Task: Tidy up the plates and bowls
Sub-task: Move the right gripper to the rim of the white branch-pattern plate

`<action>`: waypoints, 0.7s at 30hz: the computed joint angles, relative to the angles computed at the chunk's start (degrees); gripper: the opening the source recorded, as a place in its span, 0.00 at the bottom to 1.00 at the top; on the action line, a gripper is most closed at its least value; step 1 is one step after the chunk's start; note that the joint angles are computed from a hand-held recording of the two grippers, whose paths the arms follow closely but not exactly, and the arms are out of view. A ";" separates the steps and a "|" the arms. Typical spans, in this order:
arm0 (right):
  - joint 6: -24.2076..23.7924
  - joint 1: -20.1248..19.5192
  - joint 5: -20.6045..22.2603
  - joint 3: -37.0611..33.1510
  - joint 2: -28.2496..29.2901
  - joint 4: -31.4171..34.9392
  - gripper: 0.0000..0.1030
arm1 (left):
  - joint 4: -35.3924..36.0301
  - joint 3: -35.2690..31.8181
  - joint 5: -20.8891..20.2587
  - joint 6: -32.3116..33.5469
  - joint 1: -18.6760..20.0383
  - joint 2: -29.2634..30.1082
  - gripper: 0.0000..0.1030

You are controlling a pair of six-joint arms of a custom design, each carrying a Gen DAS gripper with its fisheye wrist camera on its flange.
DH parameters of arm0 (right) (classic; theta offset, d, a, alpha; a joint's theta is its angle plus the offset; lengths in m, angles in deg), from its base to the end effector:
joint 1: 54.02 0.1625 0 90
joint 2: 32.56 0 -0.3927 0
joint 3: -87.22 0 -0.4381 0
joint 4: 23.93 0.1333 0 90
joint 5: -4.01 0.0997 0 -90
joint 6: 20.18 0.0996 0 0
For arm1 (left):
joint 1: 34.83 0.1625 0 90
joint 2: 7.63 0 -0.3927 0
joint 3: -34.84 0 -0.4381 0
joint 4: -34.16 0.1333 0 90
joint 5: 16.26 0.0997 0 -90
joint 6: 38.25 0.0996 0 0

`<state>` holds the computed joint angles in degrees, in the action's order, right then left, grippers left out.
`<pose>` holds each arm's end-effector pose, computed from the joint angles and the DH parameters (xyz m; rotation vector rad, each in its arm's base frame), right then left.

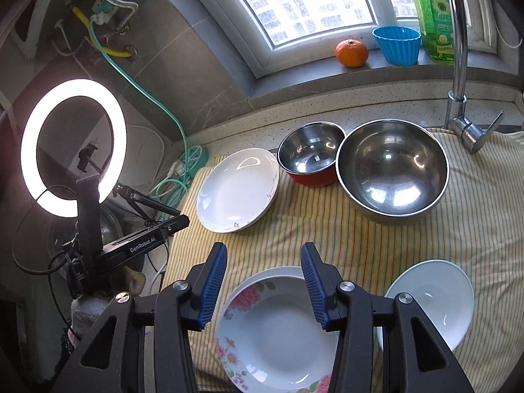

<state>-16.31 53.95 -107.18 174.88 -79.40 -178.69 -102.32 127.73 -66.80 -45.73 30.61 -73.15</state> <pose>0.3175 -0.6634 0.1182 0.2319 -2.7738 0.6775 -0.1002 -0.6922 0.2785 0.2214 2.4875 -0.6500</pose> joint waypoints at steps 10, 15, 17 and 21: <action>3.37 -0.62 -2.41 -11.87 10.05 5.97 0.37 | 2.92 -12.26 -0.72 8.19 4.26 8.85 0.15; 5.13 -1.40 -2.87 -17.36 14.29 9.77 0.34 | 3.38 -15.97 -0.68 11.37 5.51 11.63 0.15; 5.83 -1.67 -3.00 -19.30 15.65 11.22 0.33 | 4.57 -17.71 -1.16 11.77 6.06 12.58 0.15; 7.03 -1.97 -3.22 -22.08 17.66 13.18 0.32 | 5.57 -20.20 -1.93 13.01 6.78 13.97 0.15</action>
<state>-9.28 51.98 -110.40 152.80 -61.74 -165.50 -96.75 107.53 -68.73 -32.72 37.38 -59.18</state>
